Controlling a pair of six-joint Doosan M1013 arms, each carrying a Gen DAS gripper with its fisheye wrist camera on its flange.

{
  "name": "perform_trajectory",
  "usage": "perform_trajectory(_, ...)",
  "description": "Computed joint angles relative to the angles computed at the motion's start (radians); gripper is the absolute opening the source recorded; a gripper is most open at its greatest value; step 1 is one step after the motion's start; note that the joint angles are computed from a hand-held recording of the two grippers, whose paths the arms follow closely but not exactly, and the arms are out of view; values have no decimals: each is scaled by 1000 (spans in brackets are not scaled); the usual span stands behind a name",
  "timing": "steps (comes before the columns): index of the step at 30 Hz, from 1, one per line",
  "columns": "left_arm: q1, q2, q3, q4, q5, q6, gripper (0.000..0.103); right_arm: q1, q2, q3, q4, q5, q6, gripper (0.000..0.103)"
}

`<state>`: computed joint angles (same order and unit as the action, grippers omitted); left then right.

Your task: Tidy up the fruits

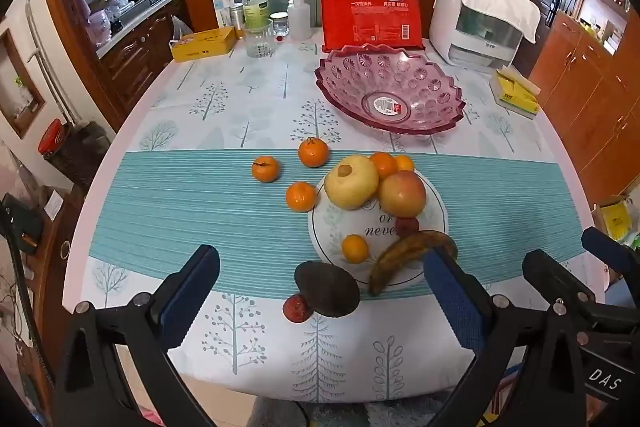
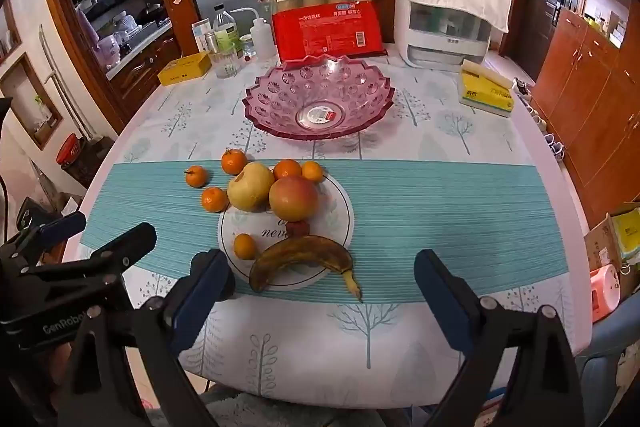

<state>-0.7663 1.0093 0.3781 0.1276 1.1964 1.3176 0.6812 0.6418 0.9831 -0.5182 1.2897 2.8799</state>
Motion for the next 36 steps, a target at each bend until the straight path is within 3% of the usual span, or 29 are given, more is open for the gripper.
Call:
perform_trajectory(5,6,-7,12,-11,-3,9,102,-8,5,-21,27,10,-16,95)
perform_trajectory(11,9,40,-79,-18,60,20,102,-14,12,-12,27,-1,-17,95)
perform_trajectory(12,8,68,-138,-20,94,23,102,-14,10,-7,28,-10,-15,95)
perform_trajectory(16,9,86,-172,-29,104,32,102,-21,11,-11,42,-21,-5,95)
perform_trajectory(30,5,82,-159,-18,94,20,102,-27,8,-3,61,-23,-8,95)
perform_trajectory(36,5,57,-107,-13,63,9,102,-25,8,-3,57,-28,-23,95)
